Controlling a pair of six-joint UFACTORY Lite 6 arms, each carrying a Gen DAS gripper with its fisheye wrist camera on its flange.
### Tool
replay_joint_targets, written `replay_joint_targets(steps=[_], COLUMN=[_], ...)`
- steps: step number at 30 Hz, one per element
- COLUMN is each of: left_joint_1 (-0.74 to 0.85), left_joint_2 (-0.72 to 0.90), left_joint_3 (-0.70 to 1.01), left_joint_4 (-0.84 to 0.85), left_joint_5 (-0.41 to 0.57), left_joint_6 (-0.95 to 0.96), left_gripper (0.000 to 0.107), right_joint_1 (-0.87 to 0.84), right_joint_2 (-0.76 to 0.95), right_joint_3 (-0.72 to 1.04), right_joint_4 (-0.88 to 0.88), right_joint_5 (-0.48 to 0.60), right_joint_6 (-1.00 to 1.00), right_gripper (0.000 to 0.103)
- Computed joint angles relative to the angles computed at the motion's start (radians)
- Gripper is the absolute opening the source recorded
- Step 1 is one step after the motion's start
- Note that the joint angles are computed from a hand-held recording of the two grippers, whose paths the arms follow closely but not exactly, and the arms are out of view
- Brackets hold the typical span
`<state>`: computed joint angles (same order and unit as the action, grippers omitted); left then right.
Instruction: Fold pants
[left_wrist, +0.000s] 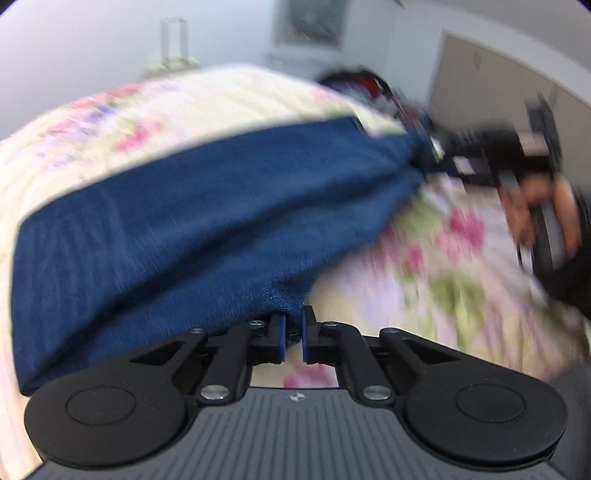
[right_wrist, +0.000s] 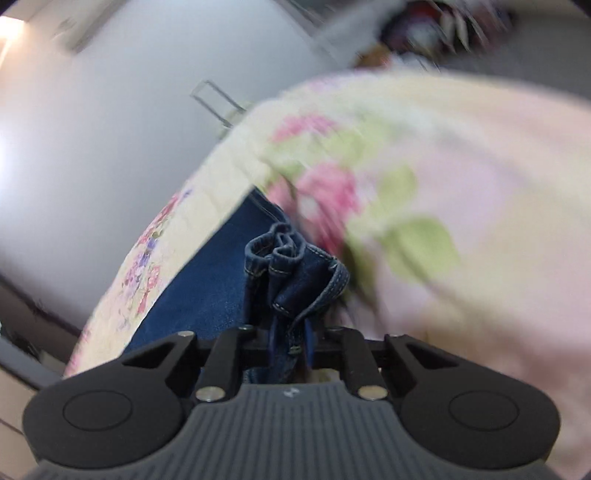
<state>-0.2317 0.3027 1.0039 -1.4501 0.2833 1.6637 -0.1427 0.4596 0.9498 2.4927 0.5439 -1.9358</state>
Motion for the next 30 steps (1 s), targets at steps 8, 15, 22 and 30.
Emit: replay_joint_targets(steps=[8, 15, 22, 30], left_joint_1=[0.033, 0.085, 0.172, 0.168], left_joint_2=[0.06, -0.105, -0.136, 0.138], left_joint_3=[-0.044, -0.11, -0.001, 0.322], left_joint_4=[0.008, 0.103, 0.086, 0.158], left_joint_5=[0.038, 0.095, 0.147, 0.063], left_joint_6=[-0.055, -0.181, -0.263, -0.389], left_gripper=[0.0, 0.006, 0.016, 0.016], right_joint_1=[-0.035, -0.043, -0.142, -0.095], right_joint_2=[0.109, -0.086, -0.142, 0.157], right_joint_3=[0.035, -0.089, -0.162, 0.062], right_joint_4=[-0.083, -0.153, -0.332, -0.247], right_joint_5=[0.002, -0.107, 0.102, 0.193], right_joint_6=[0.138, 0.176, 0.389, 0.484], right_gripper=[0.009, 0.021, 0.066, 0.06])
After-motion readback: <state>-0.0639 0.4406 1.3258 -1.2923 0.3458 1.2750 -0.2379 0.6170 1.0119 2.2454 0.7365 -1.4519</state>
